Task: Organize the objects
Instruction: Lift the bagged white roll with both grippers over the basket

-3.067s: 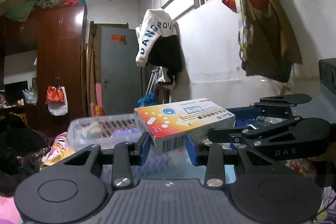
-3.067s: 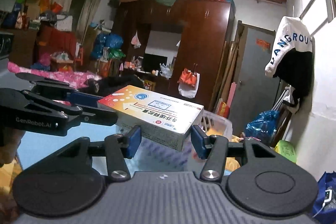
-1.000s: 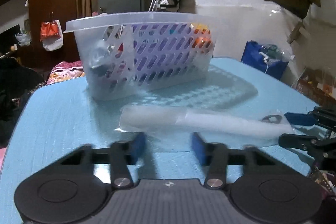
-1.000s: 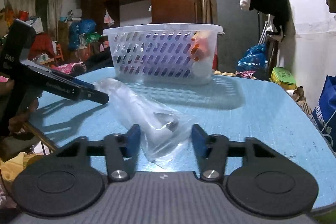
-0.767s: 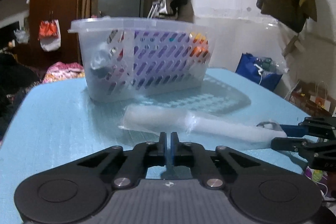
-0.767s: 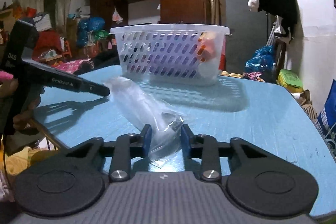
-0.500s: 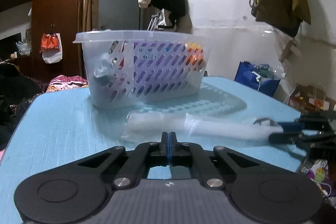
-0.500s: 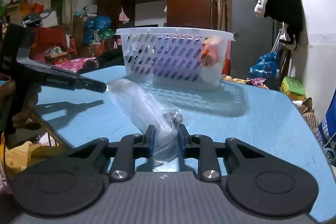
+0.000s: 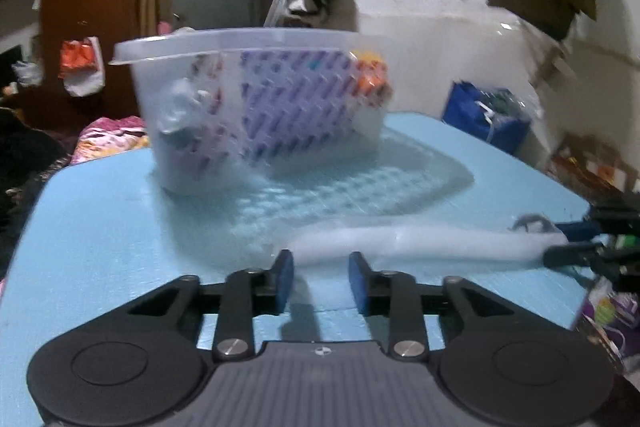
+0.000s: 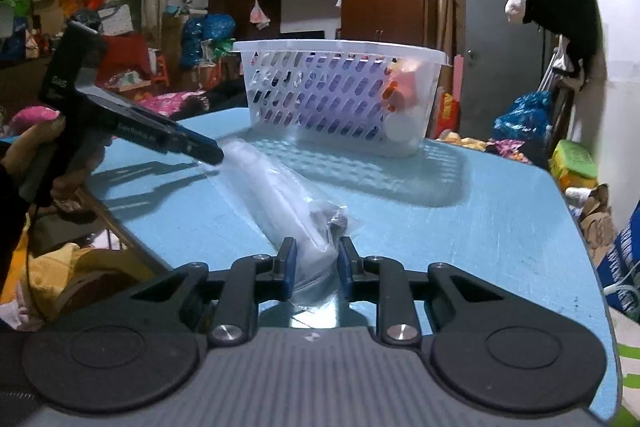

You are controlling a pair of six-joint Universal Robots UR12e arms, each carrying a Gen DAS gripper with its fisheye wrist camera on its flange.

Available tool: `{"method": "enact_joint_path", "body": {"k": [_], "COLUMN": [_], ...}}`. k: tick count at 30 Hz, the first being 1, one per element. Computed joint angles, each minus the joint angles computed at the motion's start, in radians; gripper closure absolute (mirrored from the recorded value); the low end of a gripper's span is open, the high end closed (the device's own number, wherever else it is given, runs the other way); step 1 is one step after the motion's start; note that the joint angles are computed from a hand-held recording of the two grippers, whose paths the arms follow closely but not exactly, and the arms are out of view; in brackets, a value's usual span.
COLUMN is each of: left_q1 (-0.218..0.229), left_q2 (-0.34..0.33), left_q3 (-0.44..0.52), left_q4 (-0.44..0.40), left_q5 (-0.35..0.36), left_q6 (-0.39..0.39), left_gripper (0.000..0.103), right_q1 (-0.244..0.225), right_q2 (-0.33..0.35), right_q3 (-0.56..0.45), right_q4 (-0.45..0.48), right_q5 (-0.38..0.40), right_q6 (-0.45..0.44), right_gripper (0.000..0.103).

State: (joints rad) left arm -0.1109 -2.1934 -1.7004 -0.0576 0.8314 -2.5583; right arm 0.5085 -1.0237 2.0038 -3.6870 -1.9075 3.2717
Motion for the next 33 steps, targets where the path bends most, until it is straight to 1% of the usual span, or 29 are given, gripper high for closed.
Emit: {"method": "enact_joint_path", "body": {"k": [1, 2, 4, 5, 6, 7, 8, 9, 10, 11, 12, 13, 14, 15, 17, 20, 22, 24, 26, 28, 30, 32, 33], "left_q1": [-0.004, -0.009, -0.015, -0.02, -0.027, -0.03, -0.029, -0.025, -0.023, -0.022, -0.024, -0.025, -0.025, -0.025, -0.023, -0.024, -0.029, -0.035, -0.036, -0.032, -0.024, -0.018, -0.015], "left_q2": [0.003, 0.006, 0.006, 0.004, 0.0, -0.003, -0.004, 0.0, 0.005, 0.008, 0.011, 0.012, 0.013, 0.011, 0.009, 0.013, 0.016, 0.016, 0.014, 0.013, 0.013, 0.013, 0.015], "left_q3": [0.003, 0.004, 0.002, 0.001, -0.001, 0.0, 0.004, 0.01, 0.015, 0.015, 0.014, 0.013, 0.017, 0.019, 0.016, -0.005, -0.017, -0.03, -0.049, -0.067, -0.084, -0.095, -0.1], "left_q4": [-0.017, -0.028, -0.001, 0.034, 0.078, 0.106, 0.091, 0.039, -0.014, -0.049, -0.064, -0.075, -0.099, -0.102, -0.078, -0.027, 0.009, 0.049, 0.109, 0.154, 0.196, 0.227, 0.233], "left_q5": [0.008, 0.022, 0.047, 0.076, 0.12, 0.143, 0.138, 0.112, 0.08, 0.059, 0.052, 0.044, 0.029, 0.024, 0.023, 0.039, 0.059, 0.079, 0.085, 0.078, 0.057, 0.039, 0.033], "left_q6": [0.013, 0.023, 0.015, 0.005, -0.014, -0.025, -0.017, 0.014, 0.062, 0.111, 0.146, 0.165, 0.177, 0.17, 0.152, 0.155, 0.152, 0.121, 0.093, 0.051, 0.016, -0.012, -0.012], "left_gripper": [0.062, 0.062, 0.061, 0.052, 0.046, 0.036, 0.034, 0.034, 0.034, 0.034, 0.034, 0.037, 0.043, 0.048, 0.07, 0.08, 0.081, 0.082, 0.084, 0.086, 0.087, 0.087, 0.087], "right_q1": [-0.009, -0.015, -0.022, -0.022, -0.023, -0.024, -0.027, -0.031, -0.033, -0.036, -0.037, -0.037, -0.038, -0.037, -0.037, -0.038, -0.032, -0.03, -0.021, -0.02, -0.022, -0.024, -0.026], "right_q2": [-0.003, -0.006, -0.011, -0.012, -0.014, -0.017, -0.02, -0.021, -0.022, -0.022, -0.02, -0.019, -0.02, -0.02, -0.021, -0.022, -0.018, -0.015, -0.008, -0.003, 0.003, 0.011, 0.014], "right_q3": [0.006, 0.011, 0.016, 0.018, 0.021, 0.024, 0.029, 0.032, 0.035, 0.037, 0.036, 0.035, 0.035, 0.034, 0.035, 0.038, 0.034, 0.03, 0.024, 0.021, 0.019, 0.016, 0.013], "right_q4": [-0.004, -0.007, -0.004, -0.002, -0.001, -0.001, -0.002, -0.005, -0.01, -0.013, -0.014, -0.014, -0.014, -0.012, -0.009, -0.012, -0.013, -0.015, -0.017, -0.026, -0.046, -0.069, -0.08], "right_q5": [0.021, 0.04, 0.058, 0.06, 0.057, 0.056, 0.061, 0.066, 0.072, 0.079, 0.078, 0.077, 0.076, 0.072, 0.062, 0.053, 0.031, 0.012, -0.03, -0.049, -0.059, -0.064, -0.066], "right_q6": [0.004, 0.002, -0.007, -0.011, -0.011, -0.012, -0.012, -0.007, -0.004, -0.002, -0.001, -0.002, -0.005, -0.006, -0.007, -0.001, -0.009, -0.021, -0.032, -0.032, -0.027, -0.017, -0.017], "right_gripper": [0.079, 0.079, 0.079, 0.079, 0.079, 0.079, 0.079, 0.079, 0.079, 0.078, 0.078, 0.078, 0.078, 0.078, 0.078, 0.078, 0.078, 0.078, 0.078, 0.078, 0.078, 0.079, 0.08]}}
